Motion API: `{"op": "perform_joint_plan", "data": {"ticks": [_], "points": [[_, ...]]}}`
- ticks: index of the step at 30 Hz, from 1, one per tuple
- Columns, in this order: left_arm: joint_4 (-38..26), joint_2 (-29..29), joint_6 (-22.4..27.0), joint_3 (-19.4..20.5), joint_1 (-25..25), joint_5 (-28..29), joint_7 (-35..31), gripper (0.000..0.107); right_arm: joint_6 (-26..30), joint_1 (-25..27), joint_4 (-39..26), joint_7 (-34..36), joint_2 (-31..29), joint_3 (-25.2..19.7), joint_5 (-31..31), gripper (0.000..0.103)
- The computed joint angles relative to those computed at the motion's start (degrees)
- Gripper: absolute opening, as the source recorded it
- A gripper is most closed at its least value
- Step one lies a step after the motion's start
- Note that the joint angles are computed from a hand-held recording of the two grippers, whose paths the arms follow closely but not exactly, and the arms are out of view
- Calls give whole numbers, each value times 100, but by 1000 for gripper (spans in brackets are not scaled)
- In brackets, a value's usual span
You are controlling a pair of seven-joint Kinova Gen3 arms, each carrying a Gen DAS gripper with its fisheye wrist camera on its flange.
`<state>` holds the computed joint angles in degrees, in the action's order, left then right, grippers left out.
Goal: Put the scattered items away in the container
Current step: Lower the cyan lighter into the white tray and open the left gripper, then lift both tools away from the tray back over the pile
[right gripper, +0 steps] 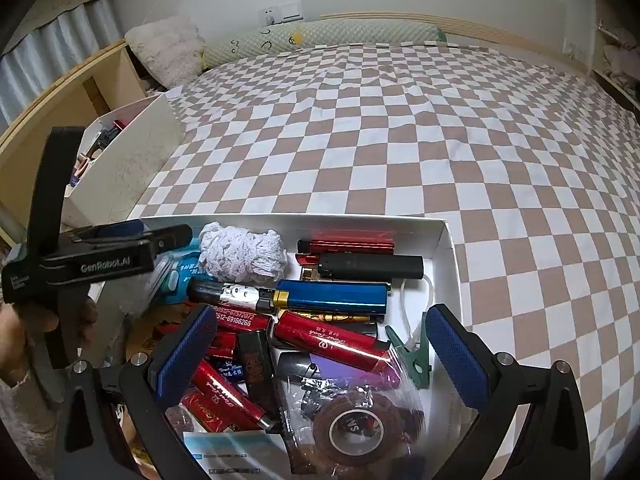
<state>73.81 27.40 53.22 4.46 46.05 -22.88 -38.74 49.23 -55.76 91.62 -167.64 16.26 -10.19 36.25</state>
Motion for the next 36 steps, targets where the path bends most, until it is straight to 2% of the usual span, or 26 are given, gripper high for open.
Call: {"op": "perform_joint_plan", "data": {"ticks": [14, 18, 25, 36], "points": [[153, -264, -24, 30, 415, -529, 388, 98, 324, -155, -39, -302, -115, -43, 275, 103], [242, -374, 2, 17, 650, -823, 655, 103, 481, -221, -20, -510, -210, -92, 463, 103], [323, -609, 126, 102, 942, -1299, 1166, 103, 993, -353, -64, -948, -387, -249, 908, 103], [437, -1131, 468, 462, 1317, -2053, 1886, 103, 1660, -424, -324, -910, -725, -625, 1123, 103]]}}
